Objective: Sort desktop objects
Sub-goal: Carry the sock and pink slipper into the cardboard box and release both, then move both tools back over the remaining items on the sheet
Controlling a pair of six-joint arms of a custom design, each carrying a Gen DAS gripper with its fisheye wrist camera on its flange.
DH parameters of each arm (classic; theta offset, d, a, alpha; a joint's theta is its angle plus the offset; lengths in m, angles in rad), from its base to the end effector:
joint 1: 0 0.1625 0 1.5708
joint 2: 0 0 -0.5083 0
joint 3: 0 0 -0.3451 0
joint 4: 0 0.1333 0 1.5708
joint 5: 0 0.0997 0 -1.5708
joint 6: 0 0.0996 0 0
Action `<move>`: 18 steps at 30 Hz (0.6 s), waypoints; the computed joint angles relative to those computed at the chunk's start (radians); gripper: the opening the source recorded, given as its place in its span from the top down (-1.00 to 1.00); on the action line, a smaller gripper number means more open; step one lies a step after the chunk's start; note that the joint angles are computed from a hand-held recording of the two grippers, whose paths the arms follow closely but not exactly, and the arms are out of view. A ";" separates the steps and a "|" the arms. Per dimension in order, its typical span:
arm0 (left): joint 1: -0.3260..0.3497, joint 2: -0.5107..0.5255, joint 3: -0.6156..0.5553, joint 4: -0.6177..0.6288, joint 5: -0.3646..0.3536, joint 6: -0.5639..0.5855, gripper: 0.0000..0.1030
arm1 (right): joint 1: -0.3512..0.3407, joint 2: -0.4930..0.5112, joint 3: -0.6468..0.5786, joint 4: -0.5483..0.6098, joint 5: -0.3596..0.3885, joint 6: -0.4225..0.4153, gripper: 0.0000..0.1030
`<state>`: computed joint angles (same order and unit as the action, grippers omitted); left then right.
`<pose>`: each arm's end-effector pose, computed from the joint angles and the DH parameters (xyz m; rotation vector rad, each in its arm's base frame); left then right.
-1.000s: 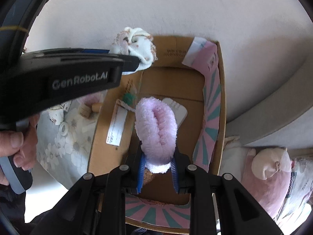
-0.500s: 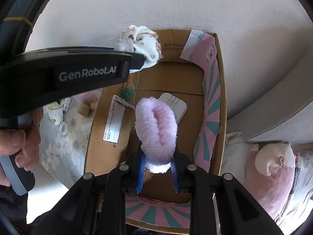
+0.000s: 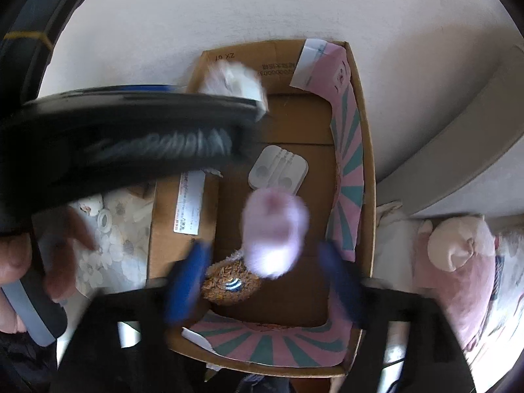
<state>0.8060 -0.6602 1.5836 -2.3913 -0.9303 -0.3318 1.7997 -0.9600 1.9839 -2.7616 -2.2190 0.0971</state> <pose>-0.3460 -0.6390 0.1093 0.5843 2.4559 -0.3254 0.2034 -0.5507 0.2224 0.0948 -2.5063 0.3436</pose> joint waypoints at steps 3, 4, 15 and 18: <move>0.003 -0.010 0.014 -0.022 -0.016 0.011 -1.00 | 0.007 -0.001 0.017 -0.049 -0.017 0.023 -0.69; 0.002 -0.015 0.020 -0.024 -0.018 0.014 -1.00 | 0.009 0.000 0.019 -0.054 -0.028 0.033 -0.69; -0.004 -0.081 0.083 -0.037 -0.072 0.046 -1.00 | 0.042 0.013 0.020 -0.029 -0.084 0.092 -0.69; -0.003 -0.111 0.100 -0.037 -0.069 0.049 -1.00 | 0.064 0.016 -0.001 0.015 -0.123 0.102 -0.69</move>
<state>0.8034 -0.7708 1.6834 -2.4286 -0.9989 -0.2826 1.8633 -0.9441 1.9829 -2.7470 -2.3421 0.1987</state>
